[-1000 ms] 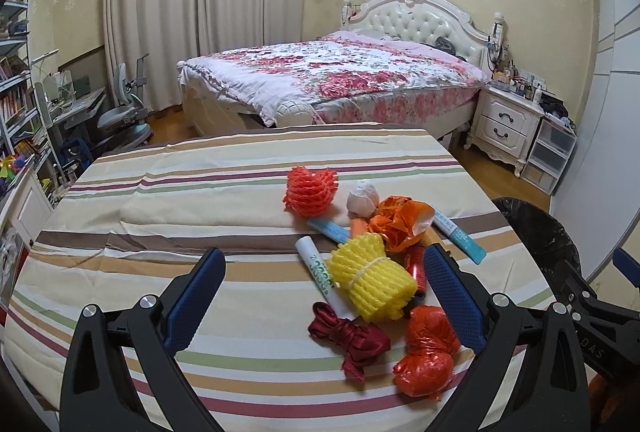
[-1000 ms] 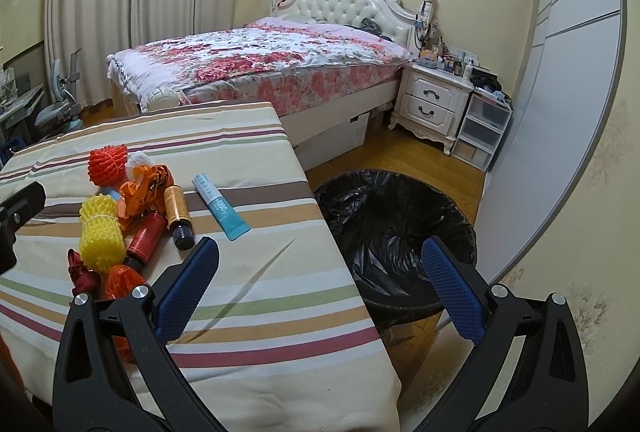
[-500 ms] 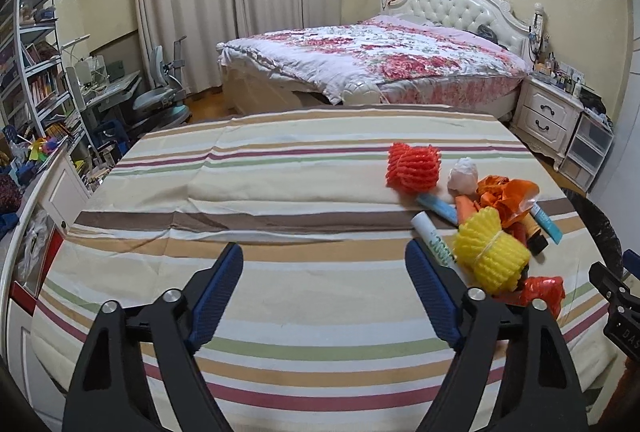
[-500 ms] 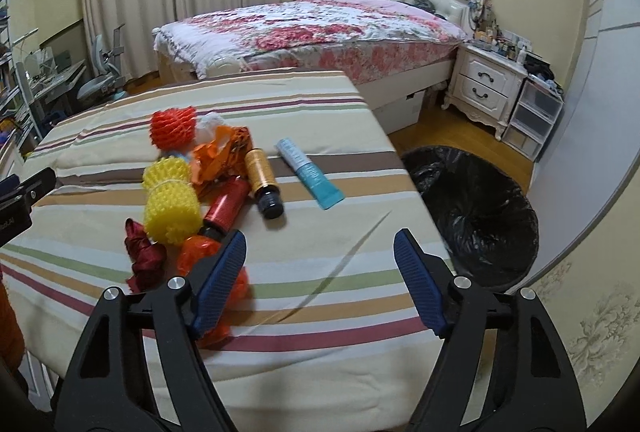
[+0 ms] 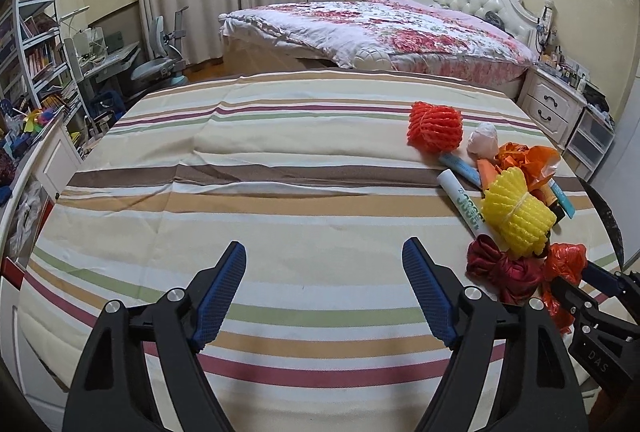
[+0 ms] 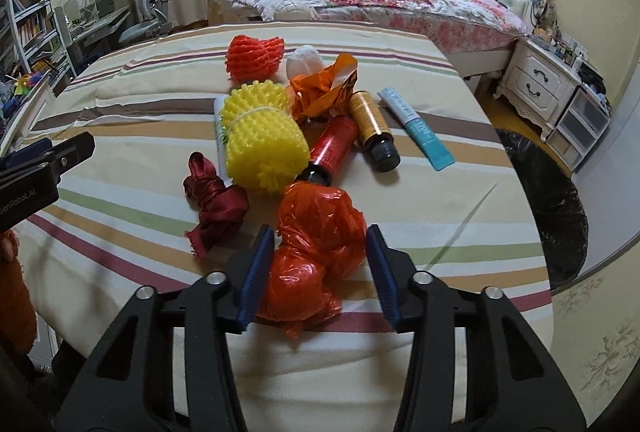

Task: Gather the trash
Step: 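Grasp the red plastic bag with the right tool, then grasp the dark red ribbon with the left tool while the right tool holds the red bag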

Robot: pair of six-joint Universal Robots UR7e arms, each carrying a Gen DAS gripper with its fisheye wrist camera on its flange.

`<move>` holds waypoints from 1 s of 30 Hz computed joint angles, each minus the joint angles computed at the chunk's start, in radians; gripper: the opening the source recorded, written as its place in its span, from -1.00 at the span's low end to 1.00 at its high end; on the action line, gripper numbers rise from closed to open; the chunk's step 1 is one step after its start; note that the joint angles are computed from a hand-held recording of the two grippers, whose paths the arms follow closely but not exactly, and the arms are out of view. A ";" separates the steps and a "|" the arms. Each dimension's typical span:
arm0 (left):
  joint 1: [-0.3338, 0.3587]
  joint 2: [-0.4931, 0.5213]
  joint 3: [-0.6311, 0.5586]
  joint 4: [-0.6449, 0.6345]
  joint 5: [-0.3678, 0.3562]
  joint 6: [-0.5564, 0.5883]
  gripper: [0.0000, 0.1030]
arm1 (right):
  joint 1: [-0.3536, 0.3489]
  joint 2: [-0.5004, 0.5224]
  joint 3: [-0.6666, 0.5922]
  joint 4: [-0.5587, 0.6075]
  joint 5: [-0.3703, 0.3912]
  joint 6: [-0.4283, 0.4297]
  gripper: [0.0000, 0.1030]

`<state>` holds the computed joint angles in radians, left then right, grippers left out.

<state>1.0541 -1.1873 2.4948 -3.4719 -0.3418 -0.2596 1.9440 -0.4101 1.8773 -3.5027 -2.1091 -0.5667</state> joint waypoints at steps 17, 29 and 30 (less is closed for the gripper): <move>-0.036 0.132 -0.086 0.003 -0.099 0.093 0.52 | -0.050 -0.030 0.037 -0.130 0.000 -0.040 -0.24; -0.026 0.197 -0.149 0.132 -0.123 0.069 0.52 | -0.095 -0.054 0.047 -0.128 0.036 -0.012 -0.24; -0.022 0.193 -0.153 0.159 -0.118 0.046 0.52 | -0.094 -0.051 0.045 -0.128 0.034 -0.013 -0.24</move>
<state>1.0318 -0.9943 2.3420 -3.3125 -0.4594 -0.2140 1.8497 -0.4616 1.9221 -3.6310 -2.0747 -0.5800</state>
